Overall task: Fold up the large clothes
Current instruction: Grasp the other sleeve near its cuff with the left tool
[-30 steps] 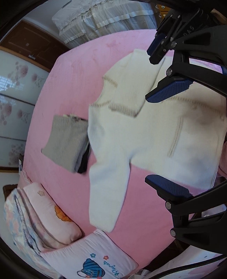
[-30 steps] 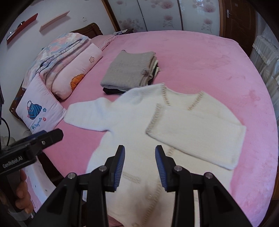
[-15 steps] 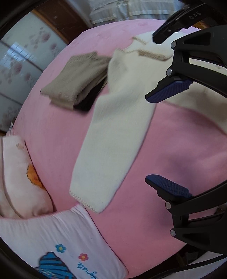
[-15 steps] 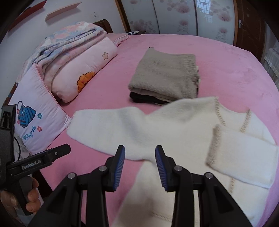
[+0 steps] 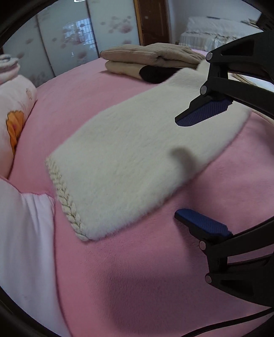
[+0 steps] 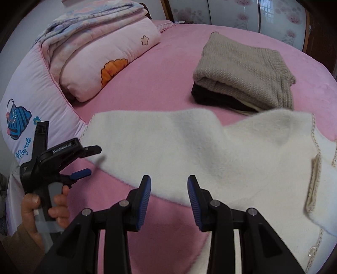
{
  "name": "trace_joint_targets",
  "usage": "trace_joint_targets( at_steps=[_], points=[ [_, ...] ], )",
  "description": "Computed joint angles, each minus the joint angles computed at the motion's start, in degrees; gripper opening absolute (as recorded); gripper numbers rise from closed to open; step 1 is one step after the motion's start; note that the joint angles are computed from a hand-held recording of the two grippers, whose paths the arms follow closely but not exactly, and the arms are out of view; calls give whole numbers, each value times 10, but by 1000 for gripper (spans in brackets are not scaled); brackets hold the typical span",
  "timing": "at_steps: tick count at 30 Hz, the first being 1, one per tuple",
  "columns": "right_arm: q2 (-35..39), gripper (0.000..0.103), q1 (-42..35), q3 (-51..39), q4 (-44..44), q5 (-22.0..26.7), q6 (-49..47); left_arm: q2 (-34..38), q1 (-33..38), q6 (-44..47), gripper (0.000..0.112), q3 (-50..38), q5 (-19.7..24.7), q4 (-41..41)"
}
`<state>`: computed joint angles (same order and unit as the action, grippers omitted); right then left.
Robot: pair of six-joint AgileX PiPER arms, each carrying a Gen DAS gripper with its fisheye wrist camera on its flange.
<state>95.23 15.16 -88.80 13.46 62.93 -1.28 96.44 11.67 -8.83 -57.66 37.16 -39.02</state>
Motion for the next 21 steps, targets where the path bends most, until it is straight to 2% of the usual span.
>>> trace_joint_targets(
  at_steps=[4,5,6,7,9,12,14,18,21],
  points=[
    [-5,36,1,16,-15,-5,13,29,-13,12,79,-4,-32,-13],
    [-7,36,-3,20,-17,-6,13,36,-14,8,76,-13,-36,-6],
    [-7,36,-5,23,-21,-7,17,41,-23,-9,60,-20,-41,14],
    [-7,36,-8,24,-24,-7,19,48,-27,-15,37,-33,-38,24],
    [-6,36,-16,27,-33,-9,25,61,-26,2,9,-46,-31,13],
    [-3,36,-33,26,-42,-13,37,57,-39,-38,6,-67,-24,70],
    [-5,36,-48,25,-46,-12,45,36,-72,-99,5,-84,-20,161],
    [-16,36,-90,27,-35,0,47,-24,-148,-177,5,-133,10,296],
    [-34,36,-130,35,-30,9,36,-50,-220,-207,5,-190,40,352]
  ],
)
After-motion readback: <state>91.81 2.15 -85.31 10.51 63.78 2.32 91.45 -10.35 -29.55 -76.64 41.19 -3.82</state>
